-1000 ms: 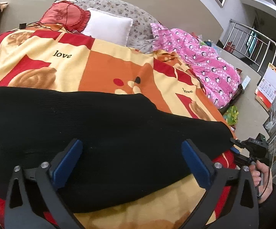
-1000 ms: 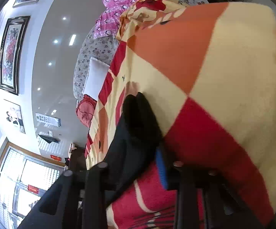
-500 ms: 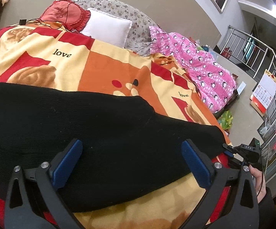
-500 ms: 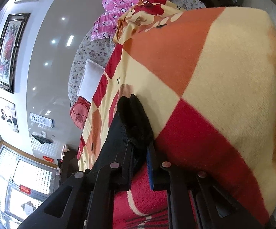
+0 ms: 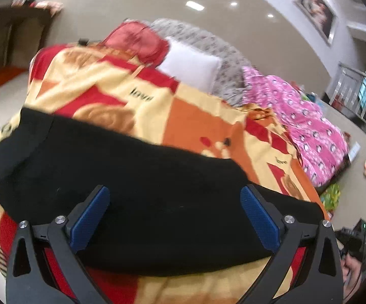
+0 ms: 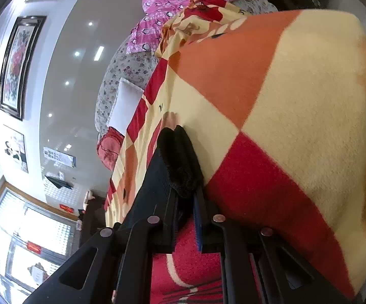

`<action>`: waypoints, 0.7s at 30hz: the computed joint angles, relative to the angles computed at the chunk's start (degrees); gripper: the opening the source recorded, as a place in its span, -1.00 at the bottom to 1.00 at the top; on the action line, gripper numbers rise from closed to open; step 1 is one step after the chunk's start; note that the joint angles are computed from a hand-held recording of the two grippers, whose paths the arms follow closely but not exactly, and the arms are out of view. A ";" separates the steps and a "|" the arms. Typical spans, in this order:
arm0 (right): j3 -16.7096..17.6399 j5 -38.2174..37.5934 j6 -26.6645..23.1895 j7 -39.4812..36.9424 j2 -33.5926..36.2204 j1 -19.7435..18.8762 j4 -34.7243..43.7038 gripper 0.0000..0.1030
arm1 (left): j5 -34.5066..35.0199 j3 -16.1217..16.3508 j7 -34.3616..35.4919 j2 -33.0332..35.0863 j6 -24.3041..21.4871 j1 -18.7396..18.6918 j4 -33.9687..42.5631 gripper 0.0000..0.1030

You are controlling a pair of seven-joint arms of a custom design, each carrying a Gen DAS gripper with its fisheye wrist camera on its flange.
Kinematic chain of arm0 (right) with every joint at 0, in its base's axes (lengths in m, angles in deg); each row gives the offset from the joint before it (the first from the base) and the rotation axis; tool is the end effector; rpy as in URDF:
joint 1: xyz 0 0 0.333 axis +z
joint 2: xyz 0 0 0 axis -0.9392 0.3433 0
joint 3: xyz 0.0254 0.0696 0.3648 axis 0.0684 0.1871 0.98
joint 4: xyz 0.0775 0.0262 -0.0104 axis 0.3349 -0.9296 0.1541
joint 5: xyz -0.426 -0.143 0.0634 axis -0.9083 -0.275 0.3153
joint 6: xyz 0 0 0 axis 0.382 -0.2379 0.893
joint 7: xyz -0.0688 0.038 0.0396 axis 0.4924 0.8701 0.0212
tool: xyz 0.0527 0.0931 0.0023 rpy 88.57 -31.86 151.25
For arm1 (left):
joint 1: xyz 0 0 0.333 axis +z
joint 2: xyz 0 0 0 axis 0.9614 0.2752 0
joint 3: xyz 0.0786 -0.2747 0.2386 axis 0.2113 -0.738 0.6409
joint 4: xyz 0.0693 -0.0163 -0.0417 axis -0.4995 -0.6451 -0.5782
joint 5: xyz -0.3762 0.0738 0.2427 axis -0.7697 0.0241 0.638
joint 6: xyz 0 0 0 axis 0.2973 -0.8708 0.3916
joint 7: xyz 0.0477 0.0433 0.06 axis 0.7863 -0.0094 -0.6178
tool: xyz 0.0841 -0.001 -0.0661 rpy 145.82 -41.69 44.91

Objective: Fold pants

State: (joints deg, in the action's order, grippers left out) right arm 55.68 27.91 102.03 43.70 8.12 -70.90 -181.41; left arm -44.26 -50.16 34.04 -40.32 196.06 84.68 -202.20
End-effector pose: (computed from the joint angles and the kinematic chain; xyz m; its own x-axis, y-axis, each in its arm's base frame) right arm 0.7397 0.0251 0.4148 -0.0734 -0.5632 -0.8230 -0.7247 0.5971 -0.3440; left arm 0.6405 0.0386 0.4413 0.2194 -0.8689 0.4438 -0.4498 -0.4937 -0.7443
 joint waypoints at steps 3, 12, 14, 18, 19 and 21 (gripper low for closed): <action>0.07 -1.05 3.43 -3.45 -1.16 1.19 -0.42 -0.84 | -0.47 0.18 -0.66 0.36 1.99 0.25 -0.47 1.00; 1.97 -0.21 2.48 -27.69 -5.57 5.92 1.87 -0.84 | -1.64 -0.28 -0.22 0.35 2.24 0.58 -0.88 1.00; 2.63 -2.50 -0.73 -31.50 -5.33 7.50 3.29 -0.84 | 0.30 -0.79 -2.07 0.51 2.83 1.58 -0.75 1.00; 3.51 -9.85 -6.66 -31.37 -2.96 10.15 7.29 -0.84 | 1.47 -0.51 -3.08 0.52 2.82 1.51 -0.58 1.00; 3.72 -11.66 -7.24 -30.80 -2.36 10.79 8.04 -0.84 | 1.86 -0.55 -3.45 0.55 2.98 1.65 -0.58 1.00; 3.84 -17.69 -8.81 -27.13 -0.30 12.41 10.46 -0.84 | 2.80 -0.71 -4.47 0.72 3.51 2.07 -0.45 1.00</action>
